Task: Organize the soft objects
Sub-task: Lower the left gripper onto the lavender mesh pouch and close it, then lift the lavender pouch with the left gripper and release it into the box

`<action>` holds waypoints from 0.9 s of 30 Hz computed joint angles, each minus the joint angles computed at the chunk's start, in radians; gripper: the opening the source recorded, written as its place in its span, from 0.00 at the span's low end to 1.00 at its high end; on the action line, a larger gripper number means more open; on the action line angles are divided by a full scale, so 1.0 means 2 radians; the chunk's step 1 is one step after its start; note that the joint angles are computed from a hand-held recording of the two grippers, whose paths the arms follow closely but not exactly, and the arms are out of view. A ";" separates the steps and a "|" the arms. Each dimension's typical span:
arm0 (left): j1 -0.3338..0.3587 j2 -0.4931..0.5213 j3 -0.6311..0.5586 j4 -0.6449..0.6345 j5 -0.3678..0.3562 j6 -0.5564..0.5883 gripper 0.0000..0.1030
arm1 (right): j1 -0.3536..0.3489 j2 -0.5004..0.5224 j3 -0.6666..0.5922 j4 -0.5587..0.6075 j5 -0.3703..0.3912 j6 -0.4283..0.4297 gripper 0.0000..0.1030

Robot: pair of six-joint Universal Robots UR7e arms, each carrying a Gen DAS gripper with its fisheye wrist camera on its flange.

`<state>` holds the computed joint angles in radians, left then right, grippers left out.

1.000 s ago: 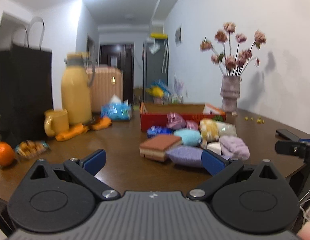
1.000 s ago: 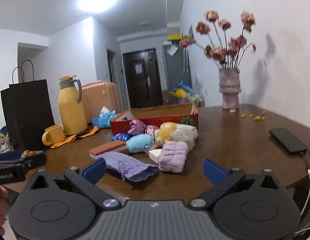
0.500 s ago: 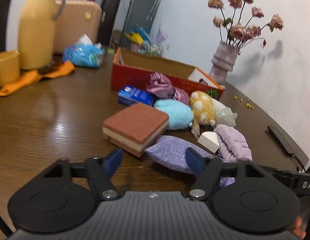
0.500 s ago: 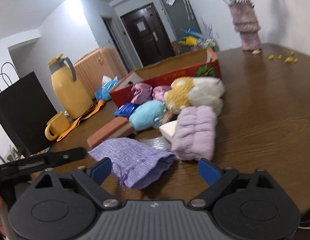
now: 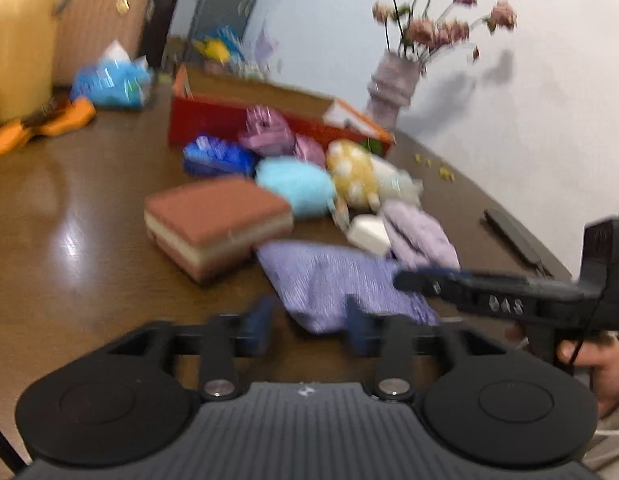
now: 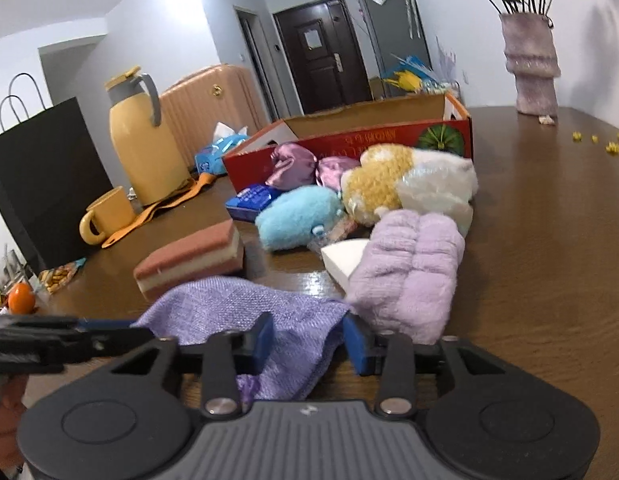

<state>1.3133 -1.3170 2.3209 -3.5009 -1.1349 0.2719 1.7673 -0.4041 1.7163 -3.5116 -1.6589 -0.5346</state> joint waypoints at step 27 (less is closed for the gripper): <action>-0.047 0.013 0.001 -0.023 -0.003 0.033 0.08 | 0.014 -0.026 0.068 -0.144 0.003 -0.086 0.04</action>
<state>1.2191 -1.2920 2.3221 -3.5477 -1.1410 0.3377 1.7950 -0.4567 1.8523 -3.7999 -1.6534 -0.7059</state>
